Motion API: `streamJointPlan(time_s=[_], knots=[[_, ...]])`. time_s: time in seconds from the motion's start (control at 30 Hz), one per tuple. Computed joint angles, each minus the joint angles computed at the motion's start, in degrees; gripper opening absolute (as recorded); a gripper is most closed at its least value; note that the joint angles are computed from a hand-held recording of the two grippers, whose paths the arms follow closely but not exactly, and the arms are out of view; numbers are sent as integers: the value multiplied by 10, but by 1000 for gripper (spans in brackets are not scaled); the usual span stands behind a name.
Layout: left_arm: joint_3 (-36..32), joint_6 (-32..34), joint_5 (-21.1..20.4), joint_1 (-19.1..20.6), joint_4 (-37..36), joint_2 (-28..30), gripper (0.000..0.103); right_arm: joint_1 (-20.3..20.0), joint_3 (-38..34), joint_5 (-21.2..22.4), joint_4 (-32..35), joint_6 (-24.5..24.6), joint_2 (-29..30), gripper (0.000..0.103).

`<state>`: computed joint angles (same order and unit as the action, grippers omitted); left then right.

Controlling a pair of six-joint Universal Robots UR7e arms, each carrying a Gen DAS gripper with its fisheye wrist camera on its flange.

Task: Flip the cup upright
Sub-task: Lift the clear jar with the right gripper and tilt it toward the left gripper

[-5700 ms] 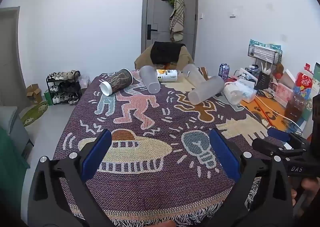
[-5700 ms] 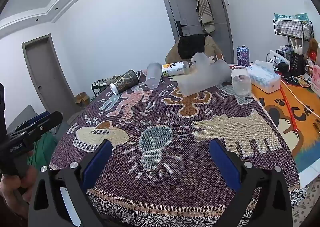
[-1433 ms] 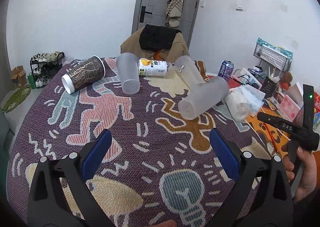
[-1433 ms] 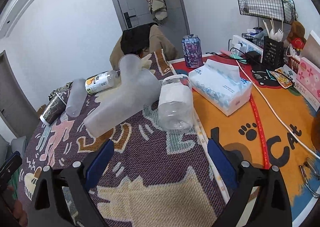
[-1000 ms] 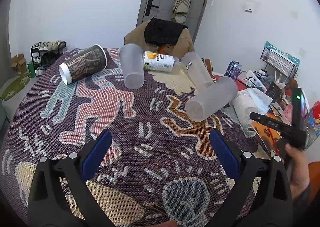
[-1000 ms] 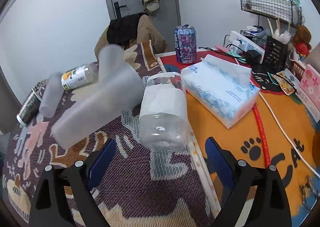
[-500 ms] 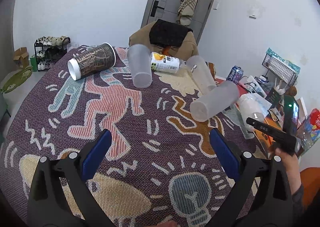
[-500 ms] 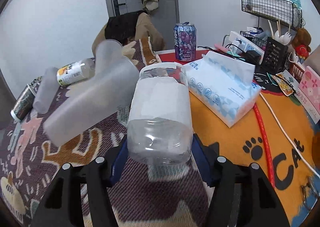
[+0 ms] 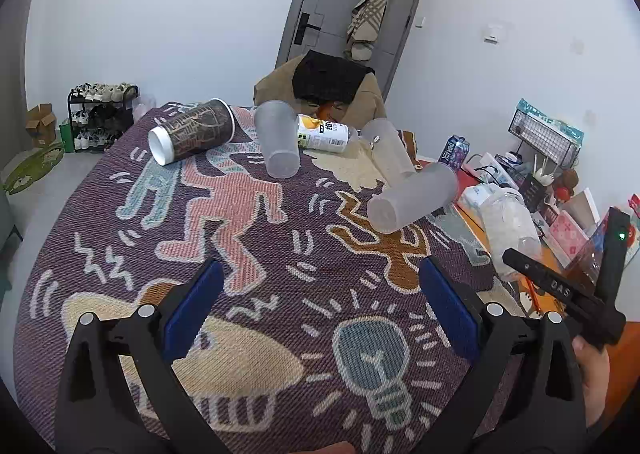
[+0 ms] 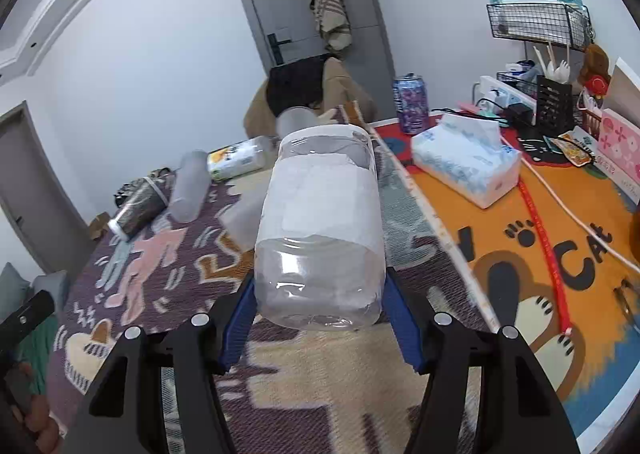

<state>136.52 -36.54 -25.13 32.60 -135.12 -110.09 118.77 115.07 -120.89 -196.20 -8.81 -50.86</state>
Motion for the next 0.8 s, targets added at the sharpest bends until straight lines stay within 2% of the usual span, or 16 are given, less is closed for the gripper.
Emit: streamJointPlan(time_s=[0.23,0.5,0.67,0.8], knots=[[0,-86,19,-37,137,-63,97,23,27,39,3,29,-2,60],[-15,-205,39,-70,326,-134,97,51,32,73,24,56,26,61],[-27,-271,45,-87,426,-167,97,67,24,83,40,68,44,61],[-36,-314,46,-94,489,-184,97,79,16,73,45,74,61,61]])
